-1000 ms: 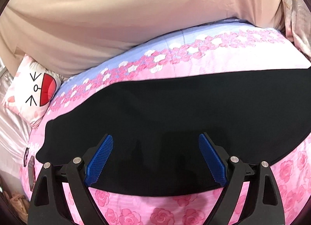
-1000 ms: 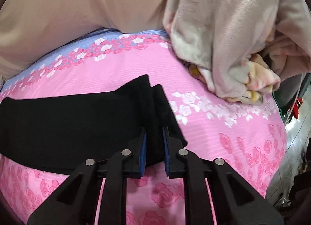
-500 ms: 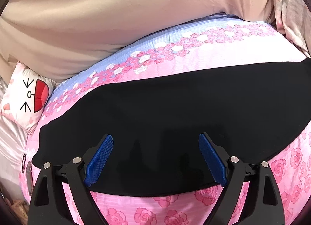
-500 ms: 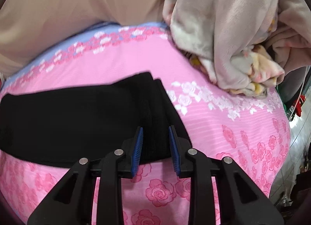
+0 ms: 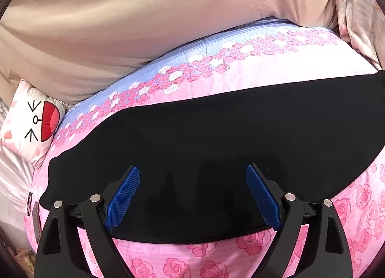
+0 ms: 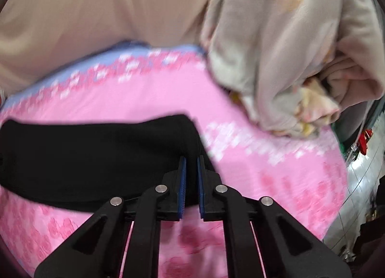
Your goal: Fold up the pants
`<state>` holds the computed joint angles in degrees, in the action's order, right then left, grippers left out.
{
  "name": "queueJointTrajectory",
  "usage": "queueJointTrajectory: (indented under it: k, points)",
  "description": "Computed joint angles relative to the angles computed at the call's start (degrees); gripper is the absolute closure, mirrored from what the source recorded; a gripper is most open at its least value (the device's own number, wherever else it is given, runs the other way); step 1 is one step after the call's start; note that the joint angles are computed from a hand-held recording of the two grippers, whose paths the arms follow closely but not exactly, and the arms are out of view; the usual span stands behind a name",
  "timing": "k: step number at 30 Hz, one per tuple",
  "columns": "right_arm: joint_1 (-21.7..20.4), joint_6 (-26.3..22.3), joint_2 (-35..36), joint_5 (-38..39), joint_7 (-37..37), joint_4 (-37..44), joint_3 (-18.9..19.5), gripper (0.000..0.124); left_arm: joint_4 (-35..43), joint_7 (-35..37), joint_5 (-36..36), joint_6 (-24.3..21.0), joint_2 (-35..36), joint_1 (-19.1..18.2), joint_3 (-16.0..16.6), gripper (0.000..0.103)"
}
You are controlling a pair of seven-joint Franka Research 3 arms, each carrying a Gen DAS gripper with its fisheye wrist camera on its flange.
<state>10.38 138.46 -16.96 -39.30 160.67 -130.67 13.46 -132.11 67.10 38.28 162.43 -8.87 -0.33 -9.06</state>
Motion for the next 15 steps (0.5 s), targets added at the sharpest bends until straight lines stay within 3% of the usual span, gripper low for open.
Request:
queueJointTrajectory:
  k: [3,5,6,8,9,11,15]
  points:
    - [0.6,-0.1,2.8,4.7,-3.4,-0.7,-2.8,0.114,-0.2,1.3,-2.0,0.2,0.1,-0.4,0.4,0.016]
    - [-0.1,1.3,3.1,2.6,-1.6,-1.3,-1.9,0.105,-0.2,1.6,-2.3,-0.4,0.3,-0.4,0.3,0.016]
    - [0.1,1.6,2.6,3.2,-1.0,-1.5,-2.0,0.091,-0.3,1.8,-2.5,-0.6,0.2,-0.4,0.4,0.016]
    - [0.2,2.9,0.7,3.9,0.8,-2.5,-1.9,0.081,-0.9,3.0,-3.7,0.2,-0.2,-0.6,0.8,0.016]
    - [0.1,2.7,0.1,3.8,1.0,-2.7,-1.5,0.065,-1.1,3.2,-3.9,0.5,-0.4,-0.5,0.9,0.016]
    - [-0.5,0.5,-0.8,2.4,2.9,-2.2,0.0,0.045,-1.2,3.8,-4.7,0.7,-0.3,-0.4,1.0,0.016]
    - [-0.7,0.6,1.3,1.3,1.1,1.1,-0.1,0.047,-1.3,4.9,-6.1,0.9,-0.1,-0.3,1.2,0.016]
